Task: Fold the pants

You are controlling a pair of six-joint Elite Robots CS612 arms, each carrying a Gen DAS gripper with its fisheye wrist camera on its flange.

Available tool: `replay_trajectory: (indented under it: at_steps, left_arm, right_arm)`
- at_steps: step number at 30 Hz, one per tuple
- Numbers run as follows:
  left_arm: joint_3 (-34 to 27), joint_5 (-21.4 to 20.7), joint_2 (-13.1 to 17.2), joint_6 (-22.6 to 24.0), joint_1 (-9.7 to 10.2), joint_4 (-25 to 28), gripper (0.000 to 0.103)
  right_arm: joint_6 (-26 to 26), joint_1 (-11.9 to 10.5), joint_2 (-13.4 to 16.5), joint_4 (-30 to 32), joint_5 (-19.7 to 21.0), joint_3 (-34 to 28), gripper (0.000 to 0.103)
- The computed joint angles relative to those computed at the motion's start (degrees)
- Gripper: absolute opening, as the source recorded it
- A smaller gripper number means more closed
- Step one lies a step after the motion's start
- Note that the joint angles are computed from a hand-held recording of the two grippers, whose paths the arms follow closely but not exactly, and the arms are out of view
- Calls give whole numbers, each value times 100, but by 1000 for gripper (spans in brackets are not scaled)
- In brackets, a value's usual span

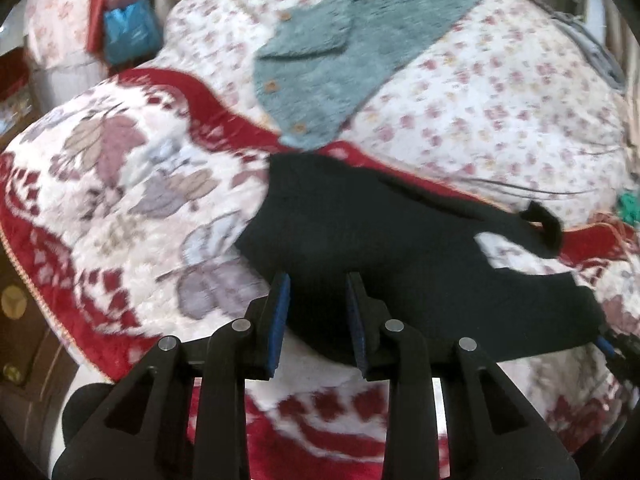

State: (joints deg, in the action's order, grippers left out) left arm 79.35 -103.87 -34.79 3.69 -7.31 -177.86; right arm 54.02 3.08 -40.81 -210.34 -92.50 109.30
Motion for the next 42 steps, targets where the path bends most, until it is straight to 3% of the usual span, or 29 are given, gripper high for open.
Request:
replay_trajectory:
  at_steps: [2, 3, 6, 11, 14, 16, 21, 24, 28, 32, 37, 38, 42]
  left_arm:
    - [13, -456, -49, 57, -13, 47, 52]
    - [-4, -686, -51, 53, -17, 65, 56]
    - [-50, -1184, -79, 210, -109, 290, 56]
    - [-268, -1809, -64, 705, -383, 1131, 56]
    - [-285, -1847, -77, 1015, -610, 1349, 56]
    - [-317, -1869, -71, 1214, -748, 1521, 56]
    - [-340, -1936, -51, 1757, -1044, 1855, 56]
    - [-448, -2086, -3, 2095, -1185, 2105, 57]
    - [-799, -2252, 121, 2616, -1412, 2938, 56]
    - [-1237, -2134, 294, 3139, -1677, 3756, 56]
    - [-1840, -1825, 589, 3641, -1967, 4749, 56]
    - [-1956, -1715, 654, 3651, -2013, 4886, 56]
    - [-2267, -1259, 887, 3690, -2199, 5143, 56]
  right_arm:
    - [129, -24, -65, -72, -223, 152, 36]
    - [235, -48, -95, -85, -349, 221, 39]
    - [526, -152, -169, -70, -518, 411, 41]
    - [958, -364, -77, -427, -143, 535, 41]
    - [1280, -535, 180, -1071, 413, 448, 41]
    - [1426, -582, 302, -1305, 560, 328, 41]
    - [1573, -612, 302, -1558, -47, 269, 41]
    - [1395, -605, 221, -1289, -127, 299, 41]
    - [1475, -619, 263, -1365, -123, 351, 41]
    - [1956, -729, 479, -1733, 4, 335, 41]
    - [1945, -690, 542, -1881, -418, 279, 41]
    - [1921, -674, 554, -1911, -490, 271, 39]
    - [1735, -612, 476, -1669, -719, 337, 16]
